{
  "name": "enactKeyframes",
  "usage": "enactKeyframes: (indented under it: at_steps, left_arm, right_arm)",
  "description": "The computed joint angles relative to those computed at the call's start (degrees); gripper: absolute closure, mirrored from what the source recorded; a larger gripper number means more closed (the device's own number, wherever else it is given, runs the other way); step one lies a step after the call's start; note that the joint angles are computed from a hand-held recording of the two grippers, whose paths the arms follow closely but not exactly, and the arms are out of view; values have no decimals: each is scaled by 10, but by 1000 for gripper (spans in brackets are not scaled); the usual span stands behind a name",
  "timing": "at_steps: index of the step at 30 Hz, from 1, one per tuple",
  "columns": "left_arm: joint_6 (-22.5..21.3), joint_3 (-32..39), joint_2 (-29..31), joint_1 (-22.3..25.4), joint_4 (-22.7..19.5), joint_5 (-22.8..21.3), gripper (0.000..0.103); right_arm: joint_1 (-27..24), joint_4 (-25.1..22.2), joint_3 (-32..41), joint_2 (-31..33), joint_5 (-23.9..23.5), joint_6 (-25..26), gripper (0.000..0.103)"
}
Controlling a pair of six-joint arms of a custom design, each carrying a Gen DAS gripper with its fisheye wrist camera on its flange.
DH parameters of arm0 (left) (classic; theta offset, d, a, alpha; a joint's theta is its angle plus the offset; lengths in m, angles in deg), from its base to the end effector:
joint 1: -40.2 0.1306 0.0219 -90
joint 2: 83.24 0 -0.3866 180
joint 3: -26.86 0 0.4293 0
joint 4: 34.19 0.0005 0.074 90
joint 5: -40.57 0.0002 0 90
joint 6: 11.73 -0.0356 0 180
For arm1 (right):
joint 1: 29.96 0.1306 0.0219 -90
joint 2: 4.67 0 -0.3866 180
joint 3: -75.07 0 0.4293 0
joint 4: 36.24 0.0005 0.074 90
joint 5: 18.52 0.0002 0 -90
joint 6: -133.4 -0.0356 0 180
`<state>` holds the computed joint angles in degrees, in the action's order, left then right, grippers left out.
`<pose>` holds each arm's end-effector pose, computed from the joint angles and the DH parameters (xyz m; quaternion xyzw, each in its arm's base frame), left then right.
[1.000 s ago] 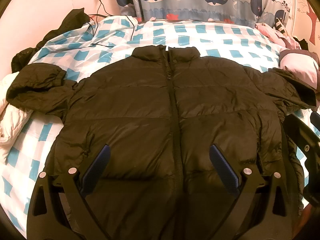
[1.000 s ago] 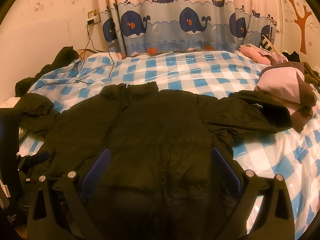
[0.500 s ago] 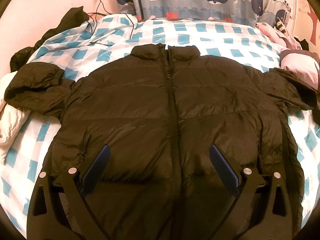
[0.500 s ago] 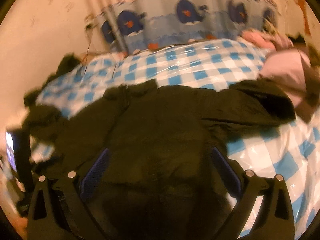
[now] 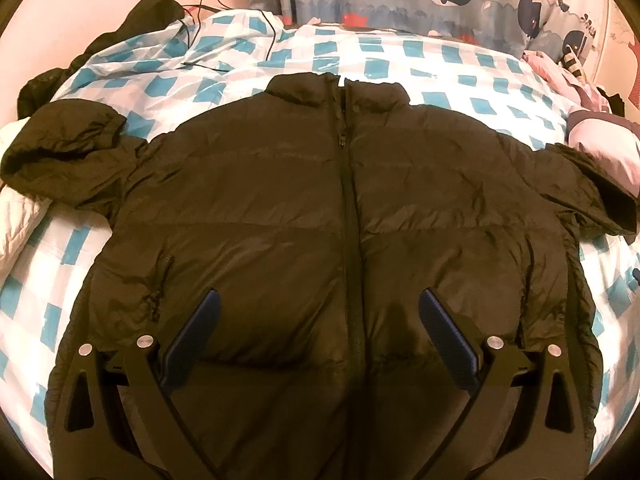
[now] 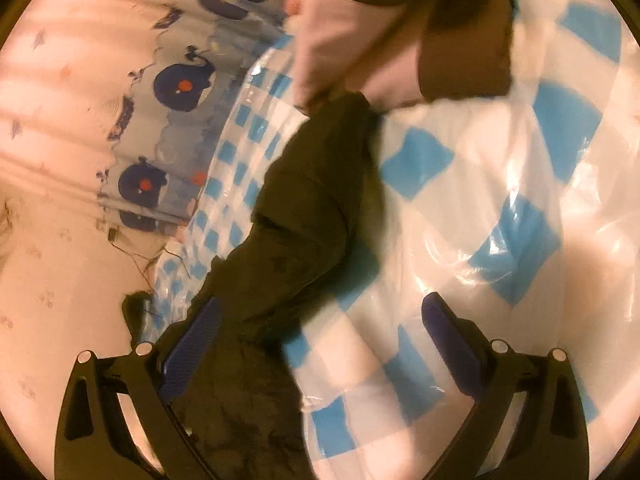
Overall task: Fold large clothes
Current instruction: 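Reach the right tool to the jacket sleeve cuff and close on it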
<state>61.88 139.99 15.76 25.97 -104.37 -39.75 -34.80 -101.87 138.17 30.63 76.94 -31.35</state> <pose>0.5407 -0.1438 0.5266 0.2754 0.9127 -0.0752 0.2924 0.1715 -0.0184 0.4869 0.5903 0.6759 0.2166 0.3845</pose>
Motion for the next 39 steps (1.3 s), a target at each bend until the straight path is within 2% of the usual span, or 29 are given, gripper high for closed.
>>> enactKeyframes:
  at_steps: [2, 4, 5, 8, 11, 14, 17, 21, 24, 25, 27, 28, 29, 31, 34, 35, 38, 39]
  left_arm:
    - [1, 2, 2, 1, -2, 0, 8]
    - [3, 4, 3, 2, -4, 2, 8]
    - [3, 5, 4, 2, -5, 2, 8]
    - [0, 4, 3, 2, -3, 1, 8]
    - [0, 6, 5, 2, -5, 0, 8]
    - [0, 6, 5, 2, -5, -1, 8]
    - [0, 5, 5, 2, -3, -1, 8]
    - [-1, 9, 7, 2, -8, -1, 8]
    - [-2, 11, 8, 1, -9, -3, 8]
    - [-3, 10, 8, 0, -8, -4, 8]
    - [-3, 9, 8, 0, -7, -5, 8]
    - [-3, 9, 9, 0, -7, -5, 8]
    - [-3, 10, 9, 0, -7, -5, 8]
    - [-4, 9, 9, 0, -5, -5, 8]
    - [-1, 10, 9, 1, -5, -3, 8]
    - [1, 12, 10, 1, -5, -2, 8]
    - [1, 12, 11, 2, -8, -1, 8]
    - [1, 13, 12, 1, -8, -2, 8]
  right_arm:
    - [68, -72, 61, 63, 109, 67, 7]
    - [125, -146, 123, 132, 223, 102, 7]
    - [133, -168, 147, 161, 261, 142, 7]
    - [139, -212, 213, 241, 321, 241, 7]
    - [128, -239, 270, 320, 348, 342, 7]
    - [115, -256, 304, 380, 364, 418, 7]
    - [90, -277, 325, 438, 355, 483, 7]
    - [63, -301, 329, 482, 382, 531, 7]
    - [16, -293, 334, 497, 332, 551, 7]
    - [6, -291, 337, 499, 315, 550, 12]
    - [-14, -275, 339, 493, 277, 534, 53]
    - [-31, -258, 339, 480, 243, 511, 65]
    - [-43, -241, 335, 465, 233, 490, 74]
    - [-74, -196, 317, 425, 180, 456, 79]
    - [-145, -101, 248, 320, 77, 366, 81]
    - [-183, -58, 204, 264, 28, 317, 81]
    - [-254, -1, 111, 134, -45, 210, 81]
    - [-268, -1, 96, 111, -55, 201, 81]
